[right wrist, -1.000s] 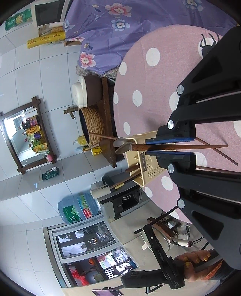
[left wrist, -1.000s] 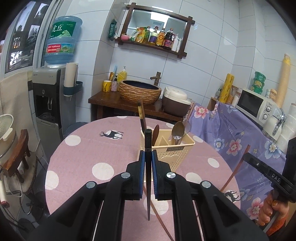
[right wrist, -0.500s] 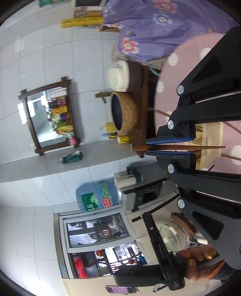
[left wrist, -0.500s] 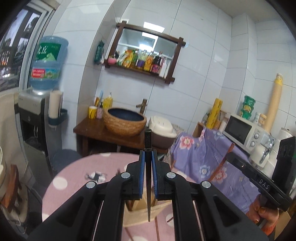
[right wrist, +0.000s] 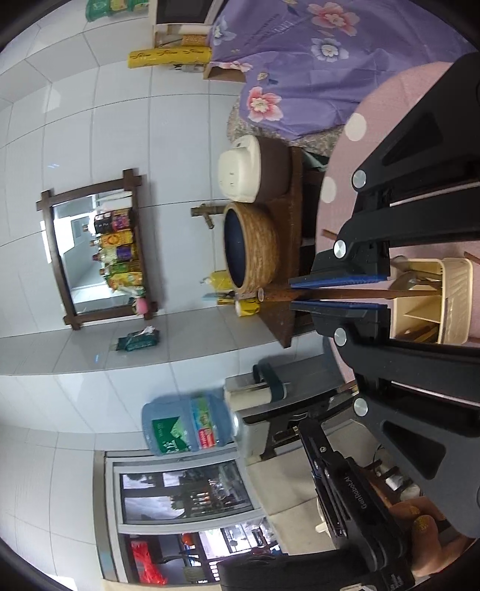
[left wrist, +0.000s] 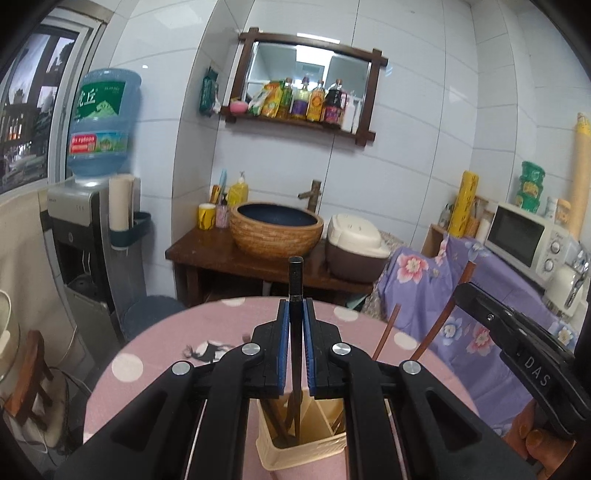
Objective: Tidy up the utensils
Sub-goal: 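Lift and insert the black chopstick with left tool while right tool inserts its brown chopstick, then open both tools and withdraw them toward the last two brown chopsticks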
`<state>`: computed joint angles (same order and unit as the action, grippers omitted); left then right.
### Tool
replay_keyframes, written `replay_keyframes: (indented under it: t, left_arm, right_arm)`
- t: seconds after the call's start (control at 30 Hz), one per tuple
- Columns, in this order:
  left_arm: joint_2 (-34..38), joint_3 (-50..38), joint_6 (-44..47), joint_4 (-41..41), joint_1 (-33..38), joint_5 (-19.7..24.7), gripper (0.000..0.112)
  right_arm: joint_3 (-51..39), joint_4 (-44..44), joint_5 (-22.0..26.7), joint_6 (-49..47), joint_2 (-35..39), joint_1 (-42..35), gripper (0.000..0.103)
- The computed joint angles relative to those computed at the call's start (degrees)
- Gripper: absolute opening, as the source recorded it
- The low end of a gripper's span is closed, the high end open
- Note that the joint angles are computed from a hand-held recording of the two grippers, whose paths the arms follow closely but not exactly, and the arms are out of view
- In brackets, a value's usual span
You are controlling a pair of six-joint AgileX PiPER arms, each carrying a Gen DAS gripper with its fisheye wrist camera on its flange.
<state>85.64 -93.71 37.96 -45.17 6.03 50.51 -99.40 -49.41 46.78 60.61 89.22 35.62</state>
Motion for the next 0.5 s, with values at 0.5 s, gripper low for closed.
replay_keyframes:
  t: [0.5]
  left_arm:
    - [1.0, 9.1, 2.9, 1.1, -1.1, -3.5, 0.009]
  right_arm:
    - [11.9, -0.7, -6.0, 8.1, -1.5, -2.1, 0.008]
